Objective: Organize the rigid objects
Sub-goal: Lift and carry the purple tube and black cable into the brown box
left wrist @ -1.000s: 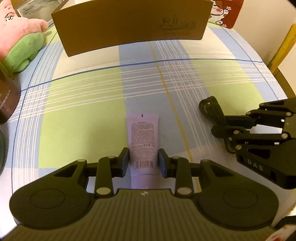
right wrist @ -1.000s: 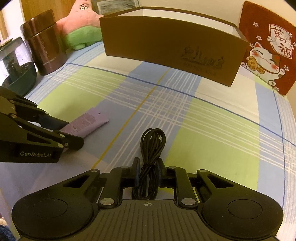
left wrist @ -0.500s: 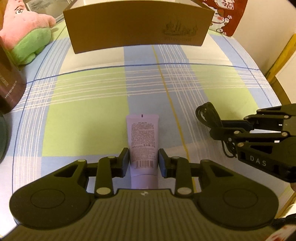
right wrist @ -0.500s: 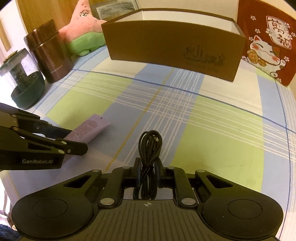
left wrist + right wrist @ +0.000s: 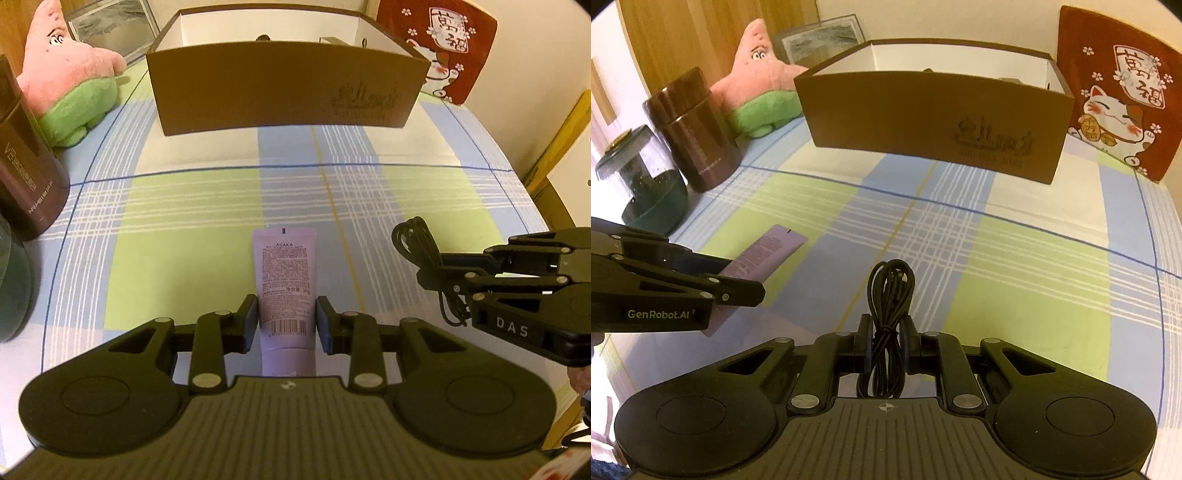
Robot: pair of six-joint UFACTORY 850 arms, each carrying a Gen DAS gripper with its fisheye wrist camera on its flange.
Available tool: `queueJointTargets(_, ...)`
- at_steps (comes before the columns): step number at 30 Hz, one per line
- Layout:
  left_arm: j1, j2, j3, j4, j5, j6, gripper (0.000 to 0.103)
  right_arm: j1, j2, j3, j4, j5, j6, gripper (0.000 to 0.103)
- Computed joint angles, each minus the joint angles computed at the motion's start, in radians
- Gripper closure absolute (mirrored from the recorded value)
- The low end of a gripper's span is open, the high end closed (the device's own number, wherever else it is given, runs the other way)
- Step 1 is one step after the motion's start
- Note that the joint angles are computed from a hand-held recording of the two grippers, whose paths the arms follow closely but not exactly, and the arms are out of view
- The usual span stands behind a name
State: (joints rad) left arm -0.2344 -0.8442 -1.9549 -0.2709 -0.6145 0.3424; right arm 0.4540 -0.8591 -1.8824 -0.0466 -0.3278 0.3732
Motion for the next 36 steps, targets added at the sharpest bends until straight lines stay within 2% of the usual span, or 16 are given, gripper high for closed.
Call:
queueJointTargets(23, 0.006, -0.063, -0.148, -0.031, -0.02, 0.02, 0.075, -0.021, -0.021, -0.069, 0.019, 0.009, -0.008, 0.092)
queueJointTargets(30, 0.011, -0.111, -0.24, -0.041, -0.046, 0.021, 0.075, -0.029, -0.046, -0.125, 0.035, 0.001, -0.028, 0.092)
queueJointTargets(36, 0.015, -0.182, -0.377, -0.03, -0.082, 0.013, 0.075, -0.04, -0.091, -0.219, 0.032, -0.018, -0.035, 0.092)
